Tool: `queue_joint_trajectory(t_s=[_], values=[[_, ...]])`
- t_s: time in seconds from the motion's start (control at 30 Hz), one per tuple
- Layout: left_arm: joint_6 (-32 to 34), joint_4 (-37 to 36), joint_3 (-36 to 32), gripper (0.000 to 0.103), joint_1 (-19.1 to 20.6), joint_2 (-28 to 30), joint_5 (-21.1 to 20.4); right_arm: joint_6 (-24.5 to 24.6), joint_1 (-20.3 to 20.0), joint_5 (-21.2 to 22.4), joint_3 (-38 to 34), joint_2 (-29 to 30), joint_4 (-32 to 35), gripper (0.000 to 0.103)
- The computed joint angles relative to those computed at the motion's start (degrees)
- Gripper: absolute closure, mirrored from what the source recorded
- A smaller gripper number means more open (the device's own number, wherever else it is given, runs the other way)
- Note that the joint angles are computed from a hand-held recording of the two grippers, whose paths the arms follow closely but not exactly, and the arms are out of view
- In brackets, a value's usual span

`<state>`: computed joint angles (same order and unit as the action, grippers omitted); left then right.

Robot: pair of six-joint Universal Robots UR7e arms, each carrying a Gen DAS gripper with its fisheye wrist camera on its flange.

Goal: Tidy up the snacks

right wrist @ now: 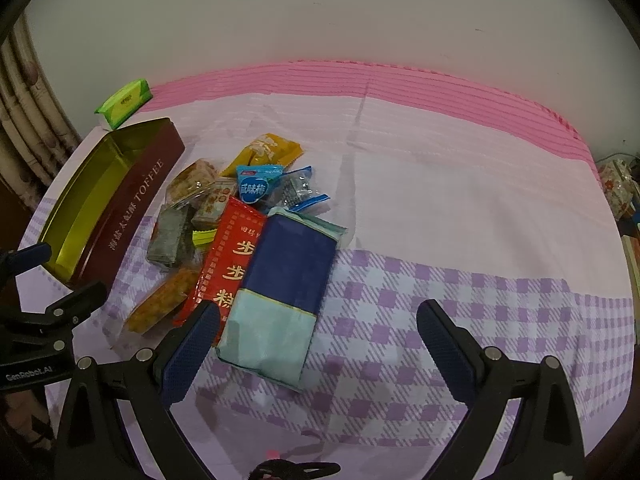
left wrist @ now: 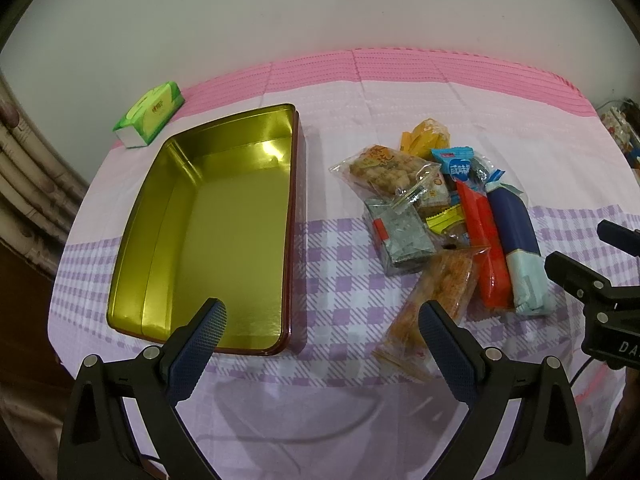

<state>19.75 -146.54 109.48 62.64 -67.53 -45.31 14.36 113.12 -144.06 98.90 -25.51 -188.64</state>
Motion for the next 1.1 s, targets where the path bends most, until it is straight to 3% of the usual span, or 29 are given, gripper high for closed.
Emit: queue_joint_trajectory(t_s=[0.43, 1.1], values=[[0.27, -0.28, 0.00, 0.006, 0.27, 0.04, -0.52, -0.07, -0.21, 0.17, 0.06, 0.04, -0.28, 0.005], [2.25, -1.07, -0.85, 0.006, 1.47, 0.83, -1.90, 0.65, -1.37, 3.24, 0.53, -0.16, -1.23, 0.015]])
